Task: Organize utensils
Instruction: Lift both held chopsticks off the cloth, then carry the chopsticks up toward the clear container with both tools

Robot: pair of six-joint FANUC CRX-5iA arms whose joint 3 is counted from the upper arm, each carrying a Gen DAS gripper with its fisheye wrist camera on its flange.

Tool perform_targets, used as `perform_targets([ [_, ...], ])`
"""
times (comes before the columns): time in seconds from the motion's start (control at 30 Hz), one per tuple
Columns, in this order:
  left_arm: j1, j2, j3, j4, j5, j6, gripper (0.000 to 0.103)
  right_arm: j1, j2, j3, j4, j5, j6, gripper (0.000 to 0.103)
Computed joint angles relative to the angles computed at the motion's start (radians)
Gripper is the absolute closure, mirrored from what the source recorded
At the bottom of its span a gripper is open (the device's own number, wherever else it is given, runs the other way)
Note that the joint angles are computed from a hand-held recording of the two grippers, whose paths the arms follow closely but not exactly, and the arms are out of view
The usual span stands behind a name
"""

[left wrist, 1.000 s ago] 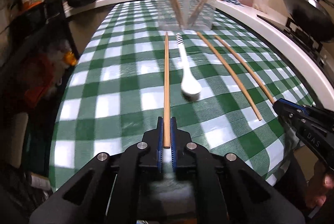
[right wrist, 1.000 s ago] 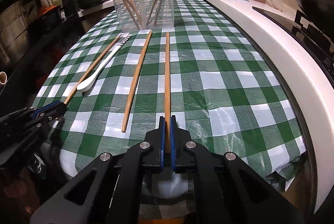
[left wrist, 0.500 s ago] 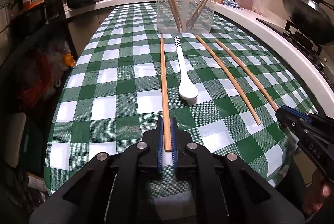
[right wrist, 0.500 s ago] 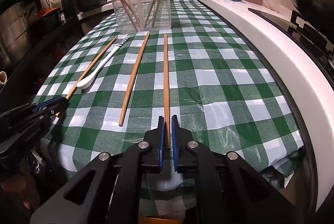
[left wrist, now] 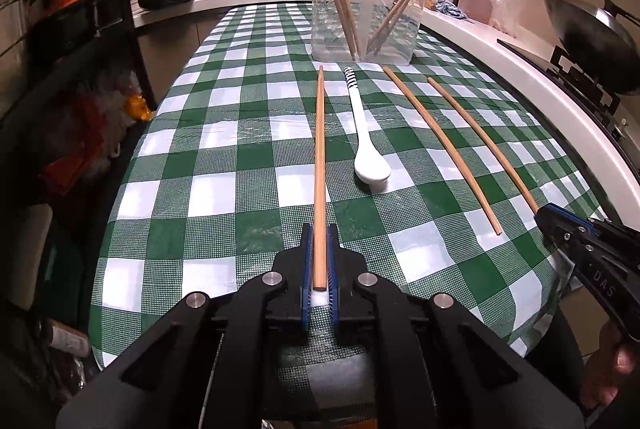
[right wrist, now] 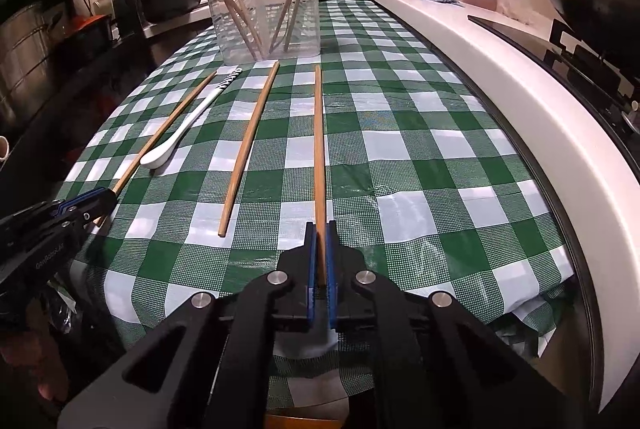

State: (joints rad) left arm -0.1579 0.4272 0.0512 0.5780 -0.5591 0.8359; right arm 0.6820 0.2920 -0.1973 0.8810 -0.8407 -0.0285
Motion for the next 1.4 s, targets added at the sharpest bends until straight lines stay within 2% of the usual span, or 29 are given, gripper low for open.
perform_targets([
  [0.67, -0.010, 0.005, -0.002, 0.009, 0.026, -0.022, 0.096, -0.011, -0.003, -0.020, 0.039, 0.033, -0.025, 0.098],
  [0.9, -0.012, -0.008, -0.023, 0.045, 0.038, -0.051, 0.096, -0.003, -0.027, -0.024, 0.056, 0.022, -0.034, 0.098],
  [1.2, -0.019, -0.061, -0.107, 0.217, 0.113, -0.209, 0.096, 0.023, -0.071, -0.036, 0.112, -0.035, -0.054, 0.098],
  [1.4, -0.046, -0.107, -0.178, 0.396, 0.184, -0.378, 0.096, 0.039, -0.095, -0.032, 0.164, -0.071, -0.049, 0.098],
])
